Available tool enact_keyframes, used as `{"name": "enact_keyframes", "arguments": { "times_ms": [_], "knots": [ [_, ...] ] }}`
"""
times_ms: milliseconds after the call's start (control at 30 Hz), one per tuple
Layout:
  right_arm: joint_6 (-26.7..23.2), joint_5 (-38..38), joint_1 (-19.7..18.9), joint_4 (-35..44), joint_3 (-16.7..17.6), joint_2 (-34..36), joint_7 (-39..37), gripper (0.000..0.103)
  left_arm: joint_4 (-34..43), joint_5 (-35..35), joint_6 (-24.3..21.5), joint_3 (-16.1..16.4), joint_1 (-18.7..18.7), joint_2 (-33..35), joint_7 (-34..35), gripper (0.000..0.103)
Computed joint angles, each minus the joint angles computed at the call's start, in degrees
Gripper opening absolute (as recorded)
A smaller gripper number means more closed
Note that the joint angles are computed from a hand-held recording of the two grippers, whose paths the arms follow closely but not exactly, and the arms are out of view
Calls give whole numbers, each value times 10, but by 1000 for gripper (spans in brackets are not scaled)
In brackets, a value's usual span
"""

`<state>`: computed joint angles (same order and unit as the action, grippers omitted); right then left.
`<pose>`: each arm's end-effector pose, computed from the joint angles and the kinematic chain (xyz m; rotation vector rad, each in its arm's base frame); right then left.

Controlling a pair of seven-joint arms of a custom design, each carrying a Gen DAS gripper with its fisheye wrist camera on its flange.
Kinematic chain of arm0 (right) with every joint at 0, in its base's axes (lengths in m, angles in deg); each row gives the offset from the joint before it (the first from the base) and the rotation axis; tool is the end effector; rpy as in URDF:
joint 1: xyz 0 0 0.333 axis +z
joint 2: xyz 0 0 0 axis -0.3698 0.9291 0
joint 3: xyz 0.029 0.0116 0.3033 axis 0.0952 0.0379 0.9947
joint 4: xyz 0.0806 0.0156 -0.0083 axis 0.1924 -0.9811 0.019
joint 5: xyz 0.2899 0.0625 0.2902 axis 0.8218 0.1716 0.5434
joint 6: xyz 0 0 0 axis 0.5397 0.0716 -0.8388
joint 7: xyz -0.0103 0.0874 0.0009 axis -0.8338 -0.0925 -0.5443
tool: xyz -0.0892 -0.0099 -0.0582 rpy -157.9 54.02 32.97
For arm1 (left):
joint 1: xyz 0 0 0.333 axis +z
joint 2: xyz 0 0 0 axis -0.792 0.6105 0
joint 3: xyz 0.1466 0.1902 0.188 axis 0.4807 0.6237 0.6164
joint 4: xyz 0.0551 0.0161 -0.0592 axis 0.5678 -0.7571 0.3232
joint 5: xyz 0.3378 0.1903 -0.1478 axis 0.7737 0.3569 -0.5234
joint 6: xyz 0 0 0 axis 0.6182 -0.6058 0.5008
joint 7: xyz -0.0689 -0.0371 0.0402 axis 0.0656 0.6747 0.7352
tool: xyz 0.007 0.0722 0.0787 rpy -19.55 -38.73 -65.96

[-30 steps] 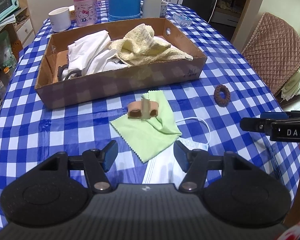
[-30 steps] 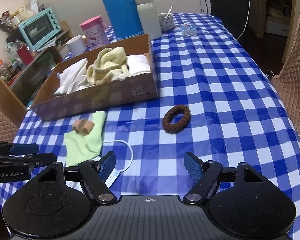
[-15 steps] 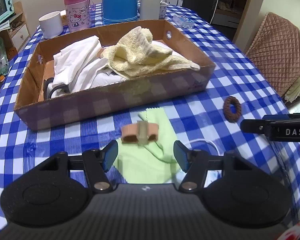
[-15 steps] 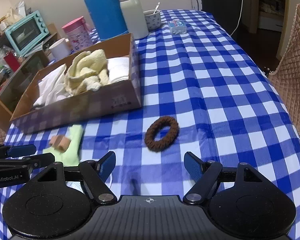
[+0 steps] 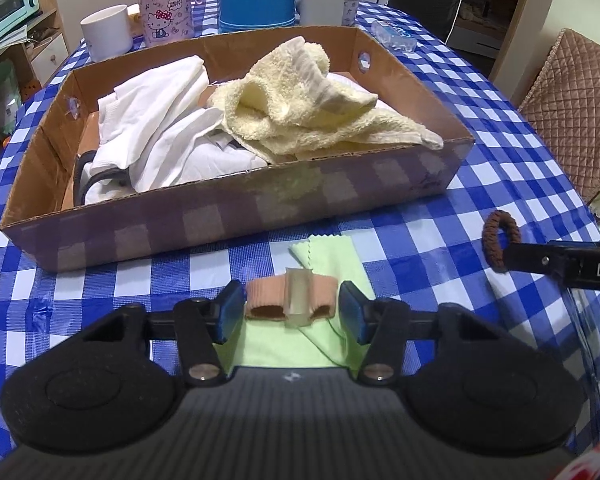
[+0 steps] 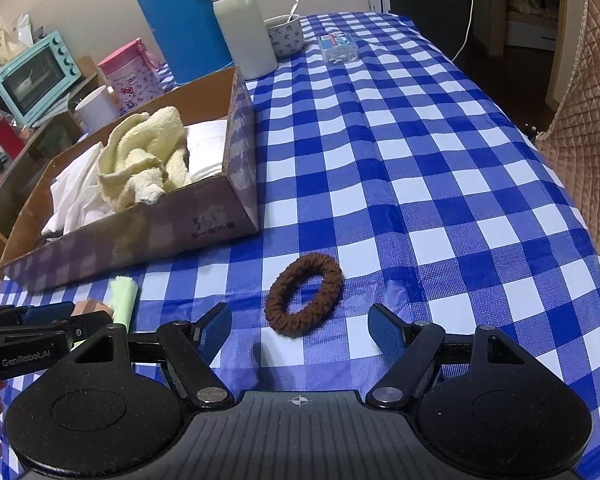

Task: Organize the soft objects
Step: 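Close the left gripper on the tan piece while the right gripper grasps the brown scrunchie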

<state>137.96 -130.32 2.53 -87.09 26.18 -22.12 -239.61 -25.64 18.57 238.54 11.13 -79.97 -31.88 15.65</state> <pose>0.3830 0.3251 0.4262 -1.1433 2.2708 -0.5139 0.5456 -0.4506 0.4260 -1.2273 2.5263 -0.8128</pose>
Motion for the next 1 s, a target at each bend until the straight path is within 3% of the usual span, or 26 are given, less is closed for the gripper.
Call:
{"name": "enact_keyframes", "arguments": {
  "times_ms": [167, 300, 600, 833, 1000],
  "knots": [
    [8, -6, -3, -3, -2, 2, 6, 76, -7, 16, 13, 5, -5, 0, -2, 38],
    [12, -13, -5, -1, -2, 6, 8, 76, -11, 26, 20, 7, -7, -1, 3, 20],
    [2, -24, -2, 10, -4, 19, -6, 76, -29, 77, 52, 26, -18, -17, -17, 19],
    [-21, -39, 1, 23, -5, 36, -20, 75, -28, 95, 49, 29, -14, -22, -36, 19],
    [-25, -53, 7, 35, -10, 55, -47, 57, -30, 93, 45, 26, -7, -25, -38, 19]
  ]
}}
